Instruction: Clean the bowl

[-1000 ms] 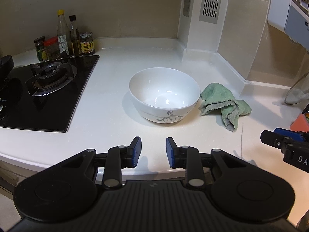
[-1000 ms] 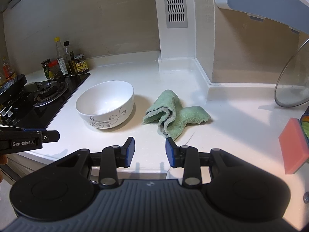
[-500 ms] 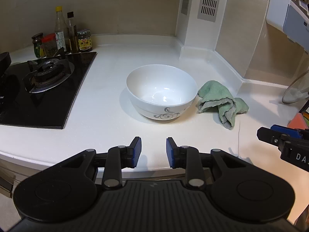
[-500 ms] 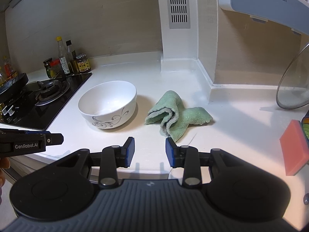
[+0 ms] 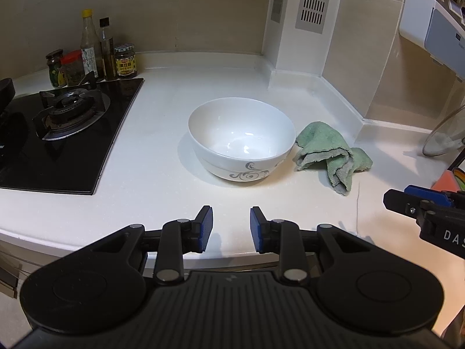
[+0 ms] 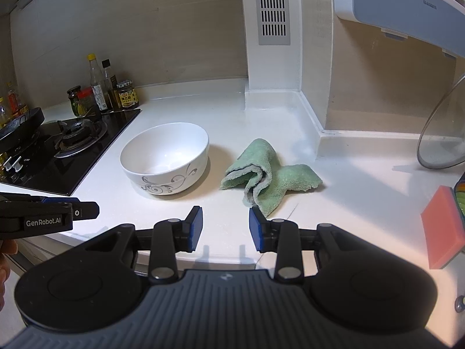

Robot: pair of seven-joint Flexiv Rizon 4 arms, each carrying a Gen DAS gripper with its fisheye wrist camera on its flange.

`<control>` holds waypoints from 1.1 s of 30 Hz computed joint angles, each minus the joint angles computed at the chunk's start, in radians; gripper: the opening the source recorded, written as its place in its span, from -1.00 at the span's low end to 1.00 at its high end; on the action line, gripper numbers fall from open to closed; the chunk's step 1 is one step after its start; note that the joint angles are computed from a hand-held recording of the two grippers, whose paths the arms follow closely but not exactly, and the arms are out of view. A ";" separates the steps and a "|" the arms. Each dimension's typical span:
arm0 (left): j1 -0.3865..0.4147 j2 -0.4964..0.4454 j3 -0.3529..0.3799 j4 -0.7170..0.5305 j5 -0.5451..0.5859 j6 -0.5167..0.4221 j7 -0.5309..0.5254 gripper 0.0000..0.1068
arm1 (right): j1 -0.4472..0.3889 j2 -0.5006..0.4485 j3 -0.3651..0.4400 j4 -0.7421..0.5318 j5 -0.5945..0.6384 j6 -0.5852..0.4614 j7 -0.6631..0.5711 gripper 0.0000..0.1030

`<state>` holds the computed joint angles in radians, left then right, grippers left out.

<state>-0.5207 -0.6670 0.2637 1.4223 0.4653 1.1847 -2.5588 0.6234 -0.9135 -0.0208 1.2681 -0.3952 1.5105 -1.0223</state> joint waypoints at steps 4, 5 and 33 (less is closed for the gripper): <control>0.003 -0.001 -0.003 0.000 0.000 0.002 0.001 -0.37 | 0.005 0.001 -0.006 0.002 0.000 0.003 0.002 -0.41; 0.003 -0.001 -0.004 0.000 -0.001 0.002 0.001 -0.37 | 0.004 0.000 -0.003 0.001 0.000 0.001 0.000 -0.41; 0.005 -0.002 -0.002 0.021 -0.029 0.018 0.029 -0.37 | 0.011 -0.004 -0.007 -0.017 -0.003 -0.024 0.002 -0.41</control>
